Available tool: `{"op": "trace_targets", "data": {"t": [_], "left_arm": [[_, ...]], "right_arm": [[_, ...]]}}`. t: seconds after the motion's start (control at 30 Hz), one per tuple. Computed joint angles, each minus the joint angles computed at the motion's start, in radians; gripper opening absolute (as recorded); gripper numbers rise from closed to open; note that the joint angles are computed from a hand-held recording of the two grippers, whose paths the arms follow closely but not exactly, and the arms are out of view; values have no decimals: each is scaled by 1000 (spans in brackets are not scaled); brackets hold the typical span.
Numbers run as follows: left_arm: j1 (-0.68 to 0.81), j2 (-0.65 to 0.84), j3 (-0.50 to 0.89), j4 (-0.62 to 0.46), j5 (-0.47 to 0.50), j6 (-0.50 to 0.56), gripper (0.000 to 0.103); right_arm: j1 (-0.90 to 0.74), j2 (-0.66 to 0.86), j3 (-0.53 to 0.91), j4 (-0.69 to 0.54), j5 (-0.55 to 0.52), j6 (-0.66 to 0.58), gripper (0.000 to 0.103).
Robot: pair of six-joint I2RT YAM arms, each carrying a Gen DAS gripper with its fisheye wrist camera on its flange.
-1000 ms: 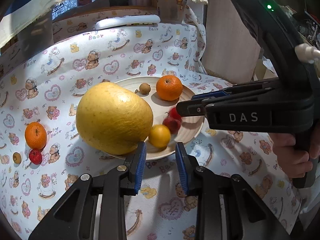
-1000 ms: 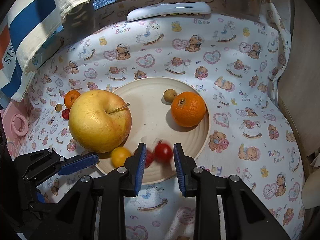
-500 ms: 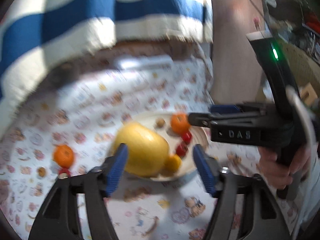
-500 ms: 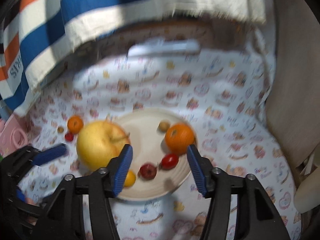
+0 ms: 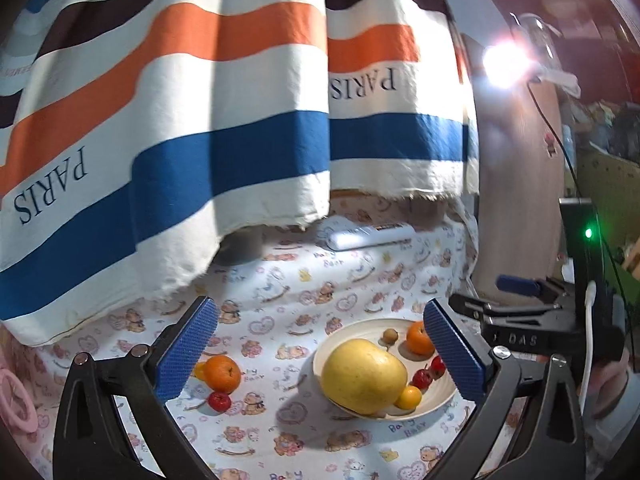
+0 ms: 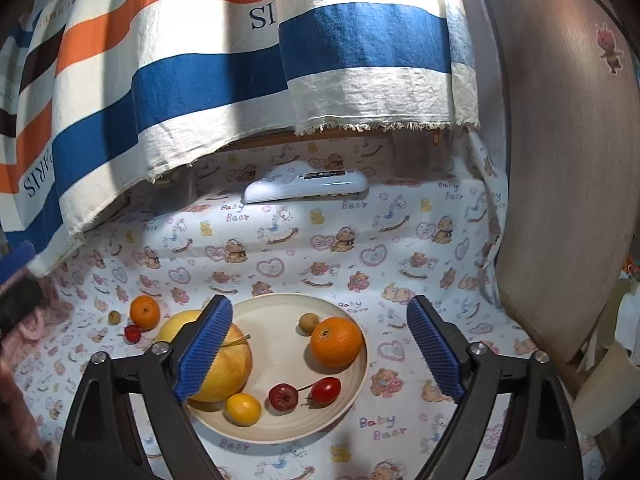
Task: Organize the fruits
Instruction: 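Move both open tools toward the remaining fruits on the cloth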
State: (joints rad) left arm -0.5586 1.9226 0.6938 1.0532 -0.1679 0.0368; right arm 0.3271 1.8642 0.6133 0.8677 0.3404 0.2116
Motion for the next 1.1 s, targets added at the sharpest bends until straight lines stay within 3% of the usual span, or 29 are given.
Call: {"op": "trace_targets", "data": {"t": [0.2, 0.3, 0.53, 0.7, 0.77, 0.9, 1.1], "left_arm": [[10, 1, -31, 98, -71, 35, 102], [42, -1, -48, 148, -62, 3, 102], [136, -13, -44, 129, -55, -30, 102], [222, 0, -13, 75, -33, -76, 102], [249, 12, 8, 45, -24, -95, 102], [301, 46, 50, -8, -9, -136, 102], [382, 86, 108, -87, 50, -181, 102]], "right_arm": [[7, 7, 3, 9, 2, -13, 91], [16, 12, -2, 34, 15, -25, 91], [84, 43, -6, 158, 128, -98, 92], [154, -37, 48, 23, 166, -114, 96], [195, -63, 78, -1, 186, -123, 103], [261, -59, 206, -102, 227, -112, 103], [289, 62, 579, -509, 148, 9, 103]]}}
